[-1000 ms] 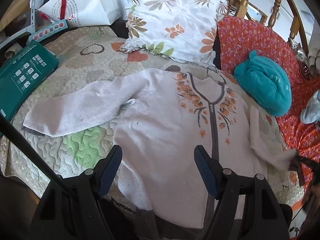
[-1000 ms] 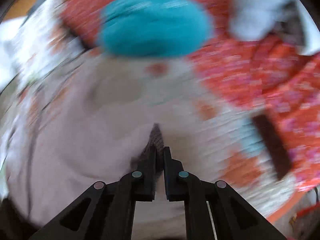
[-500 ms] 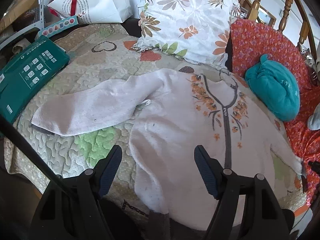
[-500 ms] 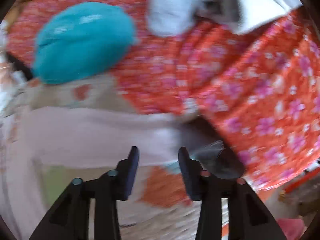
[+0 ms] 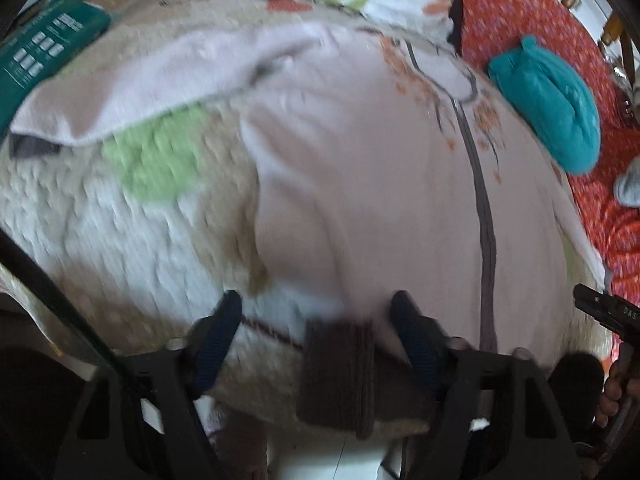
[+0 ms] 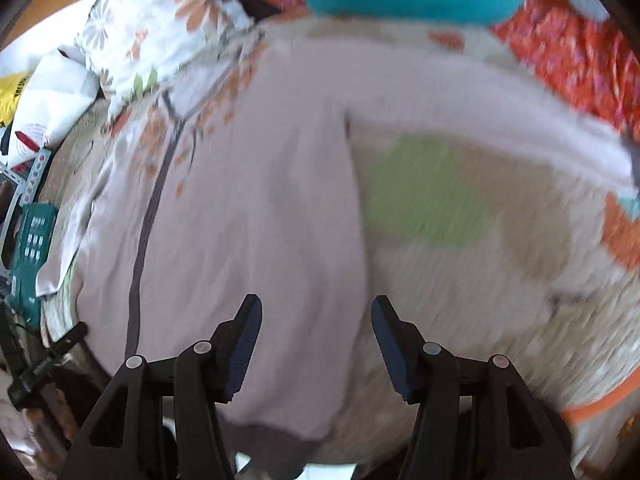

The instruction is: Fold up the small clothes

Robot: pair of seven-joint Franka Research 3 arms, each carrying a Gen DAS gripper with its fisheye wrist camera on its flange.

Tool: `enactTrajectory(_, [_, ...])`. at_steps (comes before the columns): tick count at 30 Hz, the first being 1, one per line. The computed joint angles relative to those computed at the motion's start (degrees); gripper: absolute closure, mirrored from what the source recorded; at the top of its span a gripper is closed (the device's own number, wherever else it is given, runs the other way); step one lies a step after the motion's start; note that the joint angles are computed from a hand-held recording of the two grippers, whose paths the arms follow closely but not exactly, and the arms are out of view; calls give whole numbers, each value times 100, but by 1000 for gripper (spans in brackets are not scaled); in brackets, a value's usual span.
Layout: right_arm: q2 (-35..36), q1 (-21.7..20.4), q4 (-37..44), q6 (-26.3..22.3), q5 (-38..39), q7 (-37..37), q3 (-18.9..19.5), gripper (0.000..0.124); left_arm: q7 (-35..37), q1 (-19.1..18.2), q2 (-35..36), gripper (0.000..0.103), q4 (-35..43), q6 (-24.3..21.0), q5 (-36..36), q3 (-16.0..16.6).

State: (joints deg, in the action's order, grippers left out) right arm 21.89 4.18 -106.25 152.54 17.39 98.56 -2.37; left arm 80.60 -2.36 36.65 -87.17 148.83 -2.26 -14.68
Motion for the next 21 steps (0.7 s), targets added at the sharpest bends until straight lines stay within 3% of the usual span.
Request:
enactTrajectory(1, [-20, -5, -54, -78, 39, -13, 32, 62, 86, 102, -14, 78, -69, -37, -128, -107])
enactTrajectory(2, [-77, 39, -137, -126, 3, 40, 18, 62, 240, 299, -31, 88, -160, -59, -406, -303])
enactTrajectory(5, [-335, 267, -542, -44, -364, 465, -169, 53, 306, 429, -264, 99, -537, 218, -724, -362])
enactTrajectory(7, [-497, 354, -755, -101, -625, 815, -272, 49, 80, 308, -632, 99, -989, 416, -538, -111])
enactTrajectory(11, [-725, 130, -1123, -287, -175, 458, 13, 49, -83, 440, -1084, 99, -1608, 393, -701, -67])
enactTrajectory(14, [-623, 339, -1068, -340, -679, 643, -45, 47, 101, 703, -1183, 99, -1834, 434, -1167, -225])
enactTrajectory(17, [-340, 385, -789, -708, -686, 613, 9, 47, 119, 653, -1263, 99, -1917, 514, -1197, -171])
enactTrajectory(19, [-318, 638, -797, -656, -1263, 865, -147, 56, 106, 552, -1367, 99, -2017, 589, -1068, -100])
enactTrajectory(21, [-403, 767, -872, -634, -1640, 1085, -243, 94, 102, 500, -1448, 99, -2110, 610, -1000, -66])
